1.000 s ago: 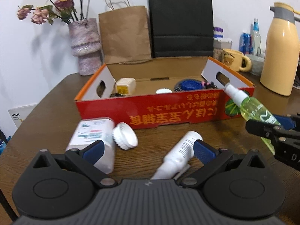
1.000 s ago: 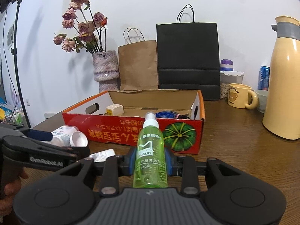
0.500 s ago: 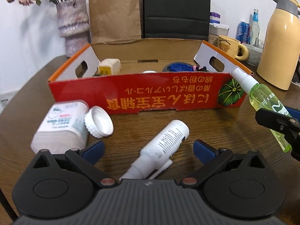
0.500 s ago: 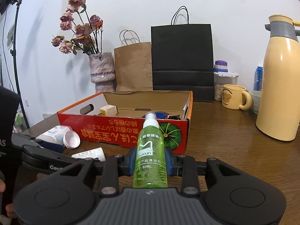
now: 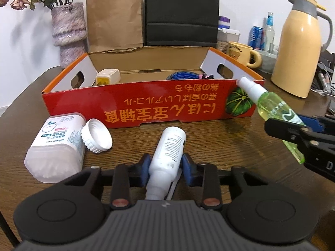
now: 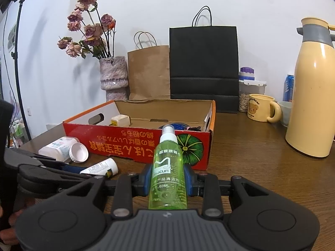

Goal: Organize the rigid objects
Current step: 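Grasp the white spray bottle with the left tool while the right tool holds the green bottle, then carry the white bottle with the left tool while the right tool carries the green bottle over the box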

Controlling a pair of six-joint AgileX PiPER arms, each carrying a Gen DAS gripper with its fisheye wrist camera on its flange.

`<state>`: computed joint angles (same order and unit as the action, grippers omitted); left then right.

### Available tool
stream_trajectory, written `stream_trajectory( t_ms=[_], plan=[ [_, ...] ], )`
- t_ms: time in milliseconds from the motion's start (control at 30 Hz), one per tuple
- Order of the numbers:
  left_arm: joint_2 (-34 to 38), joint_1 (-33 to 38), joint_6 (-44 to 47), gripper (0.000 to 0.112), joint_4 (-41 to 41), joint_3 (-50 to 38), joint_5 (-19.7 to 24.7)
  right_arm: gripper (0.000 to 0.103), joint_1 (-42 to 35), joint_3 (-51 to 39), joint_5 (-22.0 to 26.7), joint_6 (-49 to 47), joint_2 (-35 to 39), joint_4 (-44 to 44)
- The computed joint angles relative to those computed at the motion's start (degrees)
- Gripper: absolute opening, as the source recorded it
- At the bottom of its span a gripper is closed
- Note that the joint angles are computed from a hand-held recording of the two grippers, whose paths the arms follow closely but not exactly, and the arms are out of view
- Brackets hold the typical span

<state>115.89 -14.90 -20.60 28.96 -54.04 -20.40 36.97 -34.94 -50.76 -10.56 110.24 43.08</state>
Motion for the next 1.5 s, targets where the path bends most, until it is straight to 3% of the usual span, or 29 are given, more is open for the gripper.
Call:
stream_trajectory(
  t_ms=[533,900,1367,1500],
  plan=[
    [-2.88,0.98,6.48,0.031,-7.52,5.19,-6.60,0.030,0.97,-0.30,-0.80,-1.31,0.48,1.33],
    [-8.35,4.04,3.15,0.031,-5.26,10.95,-14.60,0.030,3.52,-0.87,-2.88,-4.23,-0.28,5.83],
    [-12.38,6.22,-6.72,0.031,2.83,4.96,-8.45,0.030,2.68,-7.95,1.26,-11.27,-2.49,8.83],
    [-12.28,6.06,-6.36,0.031,1.91,2.33,-7.39,0.030,1.65,-10.94,2.86,-13.53,-2.49,9.76]
  ],
)
